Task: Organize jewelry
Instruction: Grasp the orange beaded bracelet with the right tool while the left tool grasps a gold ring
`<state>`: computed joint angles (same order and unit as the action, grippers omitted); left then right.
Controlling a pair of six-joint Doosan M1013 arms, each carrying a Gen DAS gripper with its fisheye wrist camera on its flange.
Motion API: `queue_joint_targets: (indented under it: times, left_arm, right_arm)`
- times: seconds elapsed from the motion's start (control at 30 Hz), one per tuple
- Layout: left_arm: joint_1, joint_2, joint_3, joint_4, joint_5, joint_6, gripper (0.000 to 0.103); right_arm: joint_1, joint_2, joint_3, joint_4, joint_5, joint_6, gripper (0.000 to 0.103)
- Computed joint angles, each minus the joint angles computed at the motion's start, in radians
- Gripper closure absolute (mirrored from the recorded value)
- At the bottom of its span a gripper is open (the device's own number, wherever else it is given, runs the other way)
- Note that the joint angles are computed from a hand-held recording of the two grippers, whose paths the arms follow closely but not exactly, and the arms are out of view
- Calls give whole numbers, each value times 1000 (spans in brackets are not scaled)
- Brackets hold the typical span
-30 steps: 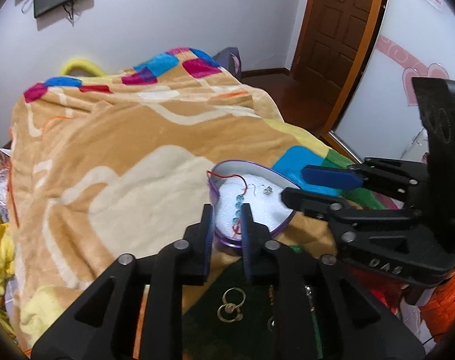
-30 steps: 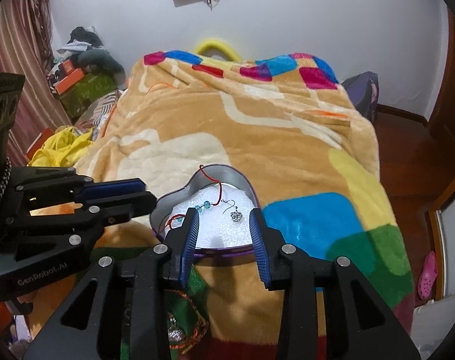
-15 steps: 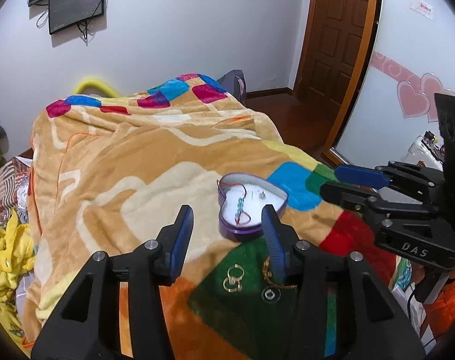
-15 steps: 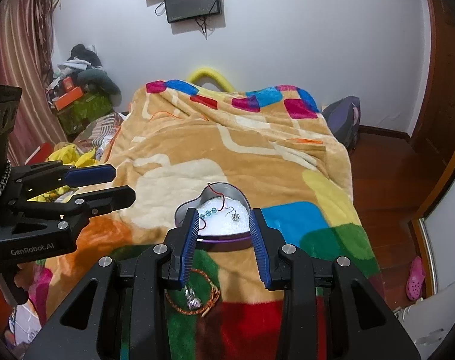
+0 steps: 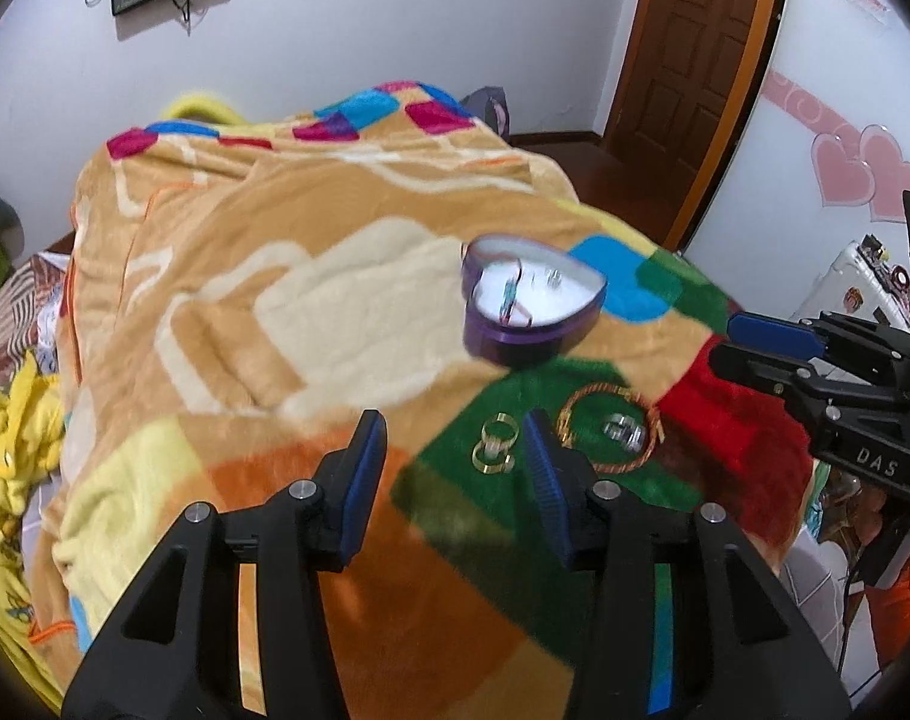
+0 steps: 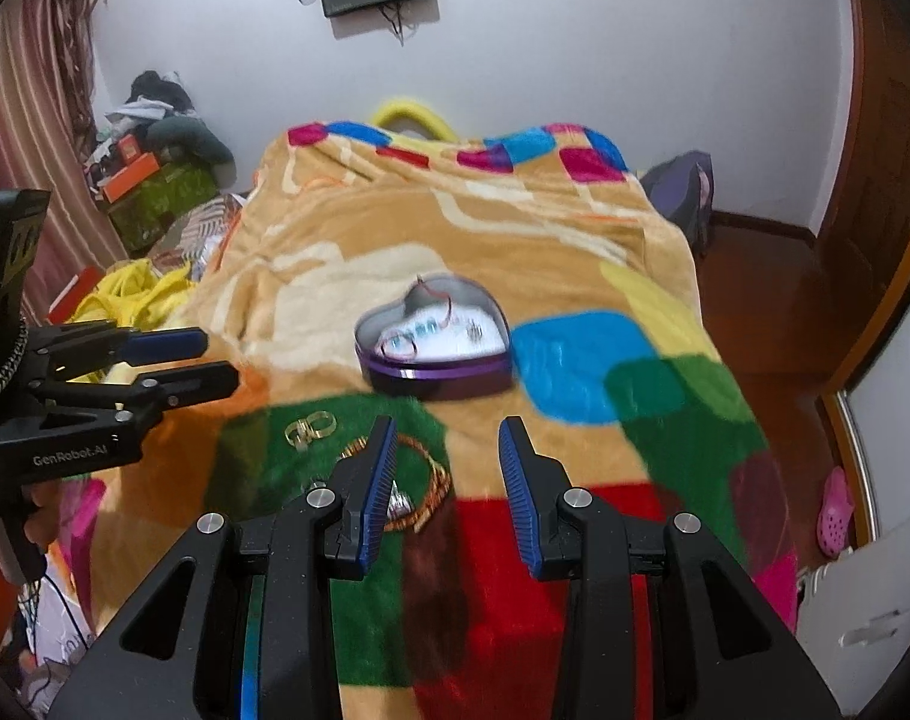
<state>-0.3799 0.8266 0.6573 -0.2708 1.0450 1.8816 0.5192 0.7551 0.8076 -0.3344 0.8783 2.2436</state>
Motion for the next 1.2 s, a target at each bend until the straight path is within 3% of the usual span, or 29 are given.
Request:
queue_joint_targets:
  times: [0.33,0.6,1.1,1.17,1.2]
  left_arm:
    - [3,17,13,-24,66,17,57]
    - [-3,54,-33,-59,125,40,66]
    - [-6,109,-117,-60,161,21,68]
    - [-10,101,-99,-46,141,28,69]
    - [-12,98,-95,-39,136,30,71]
  right_arm:
    - [-6,9,20,46,44,20,71]
    - [-7,17,15,67,29,8,71]
    - [-20,26,25,143,-33,-48,72]
    - [-24,24,33,168,-48,-63,80]
    - [-27,24,34,191,-53,-77,88]
